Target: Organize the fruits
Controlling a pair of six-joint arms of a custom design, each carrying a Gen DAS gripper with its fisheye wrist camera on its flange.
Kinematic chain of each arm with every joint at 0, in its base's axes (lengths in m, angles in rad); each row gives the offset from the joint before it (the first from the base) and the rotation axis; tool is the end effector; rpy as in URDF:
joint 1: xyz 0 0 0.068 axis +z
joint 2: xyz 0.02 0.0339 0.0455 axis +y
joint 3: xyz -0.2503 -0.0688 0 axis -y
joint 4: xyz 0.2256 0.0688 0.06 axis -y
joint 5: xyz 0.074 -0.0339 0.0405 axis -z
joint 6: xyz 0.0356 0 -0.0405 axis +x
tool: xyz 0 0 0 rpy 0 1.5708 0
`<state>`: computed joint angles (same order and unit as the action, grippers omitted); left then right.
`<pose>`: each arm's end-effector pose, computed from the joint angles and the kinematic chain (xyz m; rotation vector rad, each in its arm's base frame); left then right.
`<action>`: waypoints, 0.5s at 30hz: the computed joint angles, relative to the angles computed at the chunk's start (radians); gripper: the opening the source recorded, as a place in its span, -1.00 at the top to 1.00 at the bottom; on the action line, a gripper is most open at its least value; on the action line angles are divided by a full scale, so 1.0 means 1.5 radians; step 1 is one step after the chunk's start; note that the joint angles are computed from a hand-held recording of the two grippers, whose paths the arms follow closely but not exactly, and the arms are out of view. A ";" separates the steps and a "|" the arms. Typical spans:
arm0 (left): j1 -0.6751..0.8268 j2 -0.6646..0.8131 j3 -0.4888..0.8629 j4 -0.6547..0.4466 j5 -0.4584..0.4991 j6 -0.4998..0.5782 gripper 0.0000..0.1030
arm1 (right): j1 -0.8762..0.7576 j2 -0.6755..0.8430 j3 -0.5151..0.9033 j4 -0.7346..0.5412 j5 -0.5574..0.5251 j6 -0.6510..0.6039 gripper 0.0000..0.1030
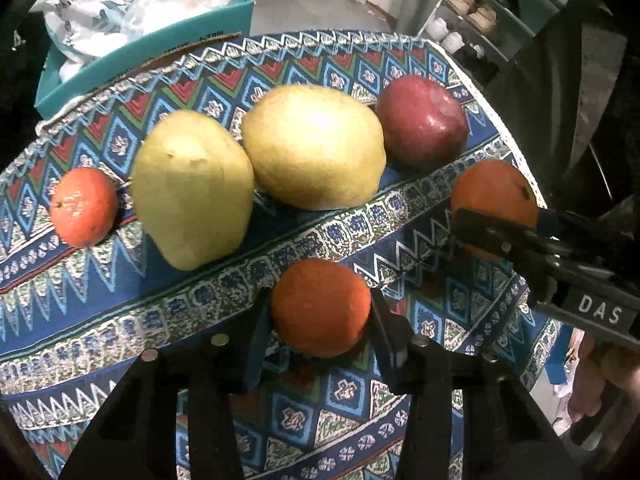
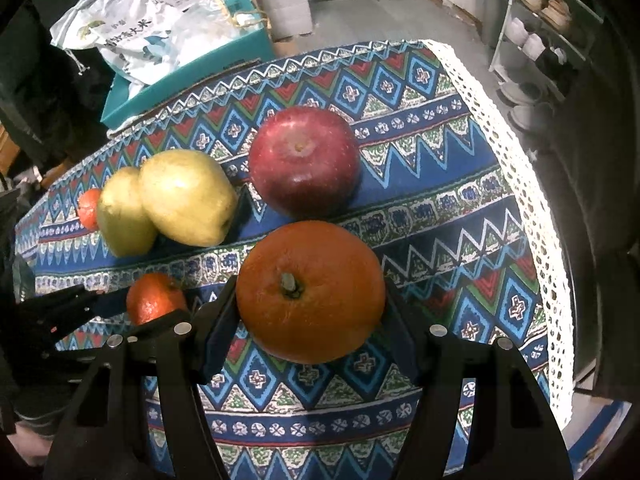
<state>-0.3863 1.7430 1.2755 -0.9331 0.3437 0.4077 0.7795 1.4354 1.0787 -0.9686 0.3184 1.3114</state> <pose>0.2822 -0.1277 0.2060 1.1716 2.6823 -0.5053 0.1819 0.1641 0.2344 0.7736 2.6333 0.0719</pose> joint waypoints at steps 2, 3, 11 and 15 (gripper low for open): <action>0.005 -0.017 -0.003 -0.006 -0.002 0.007 0.09 | 0.006 0.003 0.013 -0.009 0.005 0.002 -0.31; 0.011 -0.025 -0.002 -0.010 -0.003 0.011 0.09 | 0.009 0.004 0.020 -0.013 0.008 0.004 -0.31; 0.067 -0.063 0.033 -0.072 0.022 0.059 0.09 | 0.044 0.027 0.110 -0.076 0.052 0.010 -0.31; 0.089 -0.078 0.058 -0.100 0.028 0.081 0.10 | 0.059 0.041 0.160 -0.104 0.071 0.011 -0.31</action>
<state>-0.2528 1.6266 1.3628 -1.0832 0.3861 0.5292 0.8687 1.4967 1.3188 -1.1248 0.4254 1.3278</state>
